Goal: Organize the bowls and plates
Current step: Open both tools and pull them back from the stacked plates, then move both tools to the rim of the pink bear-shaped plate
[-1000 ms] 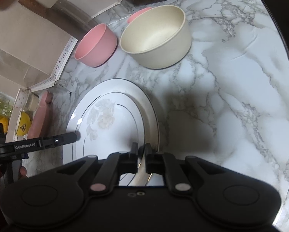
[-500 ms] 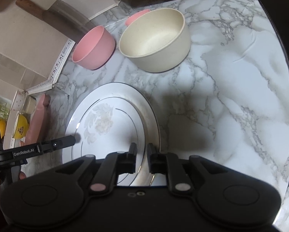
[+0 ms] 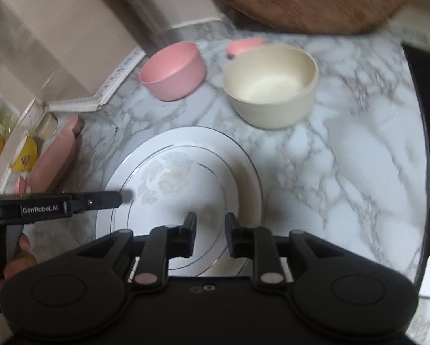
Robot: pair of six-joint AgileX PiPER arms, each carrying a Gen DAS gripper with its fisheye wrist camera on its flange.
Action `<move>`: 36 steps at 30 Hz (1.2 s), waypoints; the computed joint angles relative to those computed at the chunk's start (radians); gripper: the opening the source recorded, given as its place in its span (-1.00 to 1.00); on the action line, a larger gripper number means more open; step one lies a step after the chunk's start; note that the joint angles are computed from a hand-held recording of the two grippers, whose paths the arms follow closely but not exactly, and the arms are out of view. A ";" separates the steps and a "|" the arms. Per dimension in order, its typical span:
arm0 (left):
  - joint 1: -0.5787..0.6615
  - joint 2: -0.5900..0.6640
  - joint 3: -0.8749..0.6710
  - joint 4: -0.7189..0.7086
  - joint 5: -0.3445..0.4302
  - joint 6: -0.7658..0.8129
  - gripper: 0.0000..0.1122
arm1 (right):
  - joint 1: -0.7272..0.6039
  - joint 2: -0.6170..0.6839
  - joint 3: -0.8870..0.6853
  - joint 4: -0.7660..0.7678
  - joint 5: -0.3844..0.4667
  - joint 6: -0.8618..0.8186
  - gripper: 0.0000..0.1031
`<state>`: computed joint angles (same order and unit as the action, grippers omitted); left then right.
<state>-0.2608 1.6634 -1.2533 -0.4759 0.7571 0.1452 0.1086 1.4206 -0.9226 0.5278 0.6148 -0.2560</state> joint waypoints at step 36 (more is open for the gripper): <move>0.165 -0.512 0.358 0.569 -0.185 -0.418 -0.15 | 0.562 0.252 -0.452 -0.634 -0.065 0.396 0.91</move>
